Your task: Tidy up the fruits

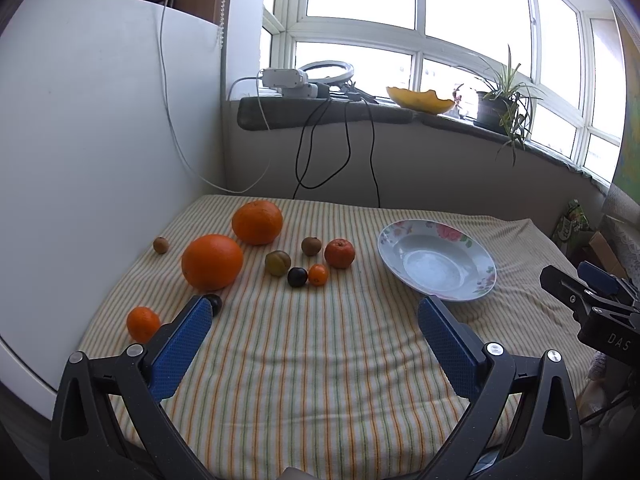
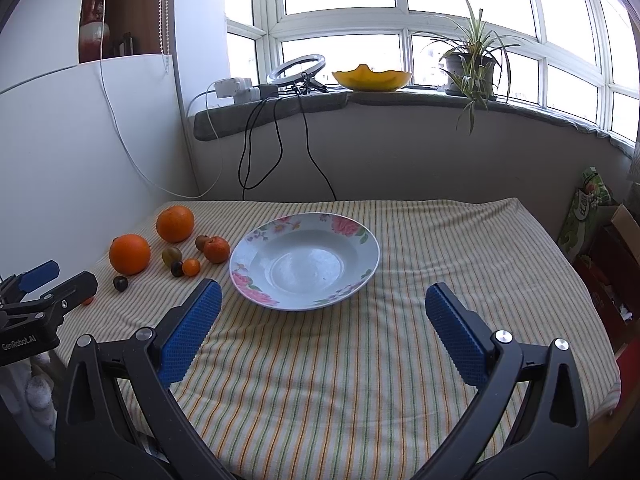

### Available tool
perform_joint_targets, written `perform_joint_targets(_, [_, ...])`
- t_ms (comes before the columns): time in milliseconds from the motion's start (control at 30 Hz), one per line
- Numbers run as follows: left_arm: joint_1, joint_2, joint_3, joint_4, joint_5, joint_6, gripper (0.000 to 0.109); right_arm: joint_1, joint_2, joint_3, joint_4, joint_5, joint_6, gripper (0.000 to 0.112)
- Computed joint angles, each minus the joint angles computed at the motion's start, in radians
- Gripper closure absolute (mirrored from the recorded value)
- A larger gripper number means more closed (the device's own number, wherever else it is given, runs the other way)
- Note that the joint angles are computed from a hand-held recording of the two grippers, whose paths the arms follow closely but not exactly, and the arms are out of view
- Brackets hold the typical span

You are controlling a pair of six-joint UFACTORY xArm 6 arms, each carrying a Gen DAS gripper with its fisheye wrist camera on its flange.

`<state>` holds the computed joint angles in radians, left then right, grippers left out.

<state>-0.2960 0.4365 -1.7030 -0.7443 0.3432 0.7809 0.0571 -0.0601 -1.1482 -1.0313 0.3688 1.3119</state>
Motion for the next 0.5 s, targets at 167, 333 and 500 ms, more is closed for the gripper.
perform_joint_targets(167, [0.0,0.0,-0.001,0.0,0.001,-0.001,0.006,0.004,0.004,-0.003,0.003,0.003,-0.004,0.009])
perform_joint_targets(333, [-0.001,0.0,0.0,-0.002,0.001,0.0,0.006,0.004,0.004,-0.004,0.005,0.003,-0.007,0.009])
perform_joint_targets(500, [-0.002,-0.001,0.002,0.001,-0.002,-0.004,0.006,0.006,0.006,-0.005,0.008,0.003,-0.009,0.009])
